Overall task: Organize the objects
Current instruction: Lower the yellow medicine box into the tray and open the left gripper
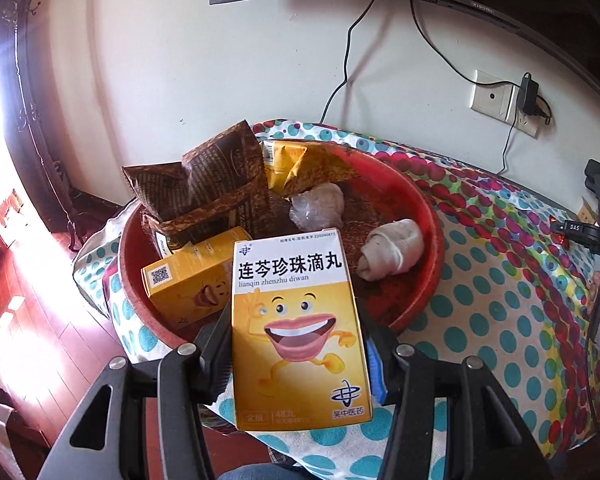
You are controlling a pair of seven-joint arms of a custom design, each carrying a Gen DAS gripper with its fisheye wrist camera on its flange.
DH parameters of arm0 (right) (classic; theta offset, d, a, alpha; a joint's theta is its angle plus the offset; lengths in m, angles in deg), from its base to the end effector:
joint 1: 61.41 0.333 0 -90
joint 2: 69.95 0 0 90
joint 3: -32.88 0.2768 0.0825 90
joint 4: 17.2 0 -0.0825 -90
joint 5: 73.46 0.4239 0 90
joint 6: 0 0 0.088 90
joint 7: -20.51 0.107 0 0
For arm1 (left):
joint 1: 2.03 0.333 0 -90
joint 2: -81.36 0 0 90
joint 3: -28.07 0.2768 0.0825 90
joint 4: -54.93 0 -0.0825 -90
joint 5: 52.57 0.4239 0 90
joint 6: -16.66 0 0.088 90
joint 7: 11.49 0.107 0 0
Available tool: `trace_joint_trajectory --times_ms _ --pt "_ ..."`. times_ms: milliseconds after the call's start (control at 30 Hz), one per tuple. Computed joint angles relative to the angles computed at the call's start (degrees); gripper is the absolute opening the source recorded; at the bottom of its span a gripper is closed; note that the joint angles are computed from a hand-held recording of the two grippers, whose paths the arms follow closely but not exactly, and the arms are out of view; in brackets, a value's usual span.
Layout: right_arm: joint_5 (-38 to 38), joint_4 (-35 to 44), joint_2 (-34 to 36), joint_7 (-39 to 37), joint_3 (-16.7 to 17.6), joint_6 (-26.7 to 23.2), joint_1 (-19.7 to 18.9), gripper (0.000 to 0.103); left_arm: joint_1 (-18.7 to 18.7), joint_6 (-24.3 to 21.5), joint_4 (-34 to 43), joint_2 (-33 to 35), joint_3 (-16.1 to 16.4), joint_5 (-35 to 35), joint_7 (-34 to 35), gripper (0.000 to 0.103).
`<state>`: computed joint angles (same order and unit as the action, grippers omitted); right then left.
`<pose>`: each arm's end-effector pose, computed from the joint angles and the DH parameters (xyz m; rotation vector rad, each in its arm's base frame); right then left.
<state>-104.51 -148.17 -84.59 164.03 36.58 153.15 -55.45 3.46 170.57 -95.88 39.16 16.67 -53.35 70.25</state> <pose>0.5484 0.1102 0.4702 -1.4512 2.0860 -0.7155 0.4412 -0.0475 0.5177 -1.7866 1.7052 -0.6900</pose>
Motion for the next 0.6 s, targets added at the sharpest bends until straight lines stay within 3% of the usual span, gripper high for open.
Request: trace_joint_trajectory --times_ms 300,600 --pt "0.8 -0.2 -0.1 -1.3 -0.1 0.9 0.1 0.017 4.1 -0.9 13.4 14.7 -3.0 5.8 -5.0 0.053" --pt "-3.7 -0.2 -1.3 -2.7 1.5 -0.6 0.8 0.017 2.3 -4.4 20.9 23.4 -2.1 15.1 -11.3 0.052"
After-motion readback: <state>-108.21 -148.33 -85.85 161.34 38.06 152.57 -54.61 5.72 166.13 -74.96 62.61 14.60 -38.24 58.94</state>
